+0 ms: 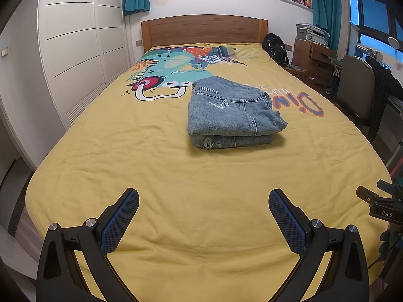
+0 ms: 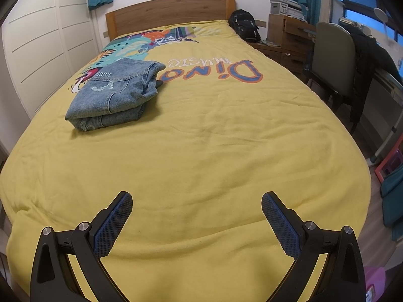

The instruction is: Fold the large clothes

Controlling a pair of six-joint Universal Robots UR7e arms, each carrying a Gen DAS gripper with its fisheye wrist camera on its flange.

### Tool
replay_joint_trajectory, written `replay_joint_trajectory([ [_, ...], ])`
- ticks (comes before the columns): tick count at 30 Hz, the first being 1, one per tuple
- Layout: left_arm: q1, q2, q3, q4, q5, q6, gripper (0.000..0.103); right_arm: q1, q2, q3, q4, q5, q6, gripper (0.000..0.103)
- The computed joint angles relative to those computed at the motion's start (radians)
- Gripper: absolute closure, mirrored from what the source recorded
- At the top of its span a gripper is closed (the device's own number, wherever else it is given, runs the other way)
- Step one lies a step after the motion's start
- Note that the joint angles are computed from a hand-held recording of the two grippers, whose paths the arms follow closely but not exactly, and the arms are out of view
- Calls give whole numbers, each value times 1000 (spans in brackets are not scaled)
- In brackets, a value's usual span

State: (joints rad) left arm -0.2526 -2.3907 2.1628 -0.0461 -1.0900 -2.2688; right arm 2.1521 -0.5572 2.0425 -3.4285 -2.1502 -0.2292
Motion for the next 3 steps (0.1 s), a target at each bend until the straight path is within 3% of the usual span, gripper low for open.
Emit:
replay_joint_trajectory([
  [3, -1, 1, 0, -3, -1, -2, 1, 0, -1, 0, 0, 1, 0, 1],
])
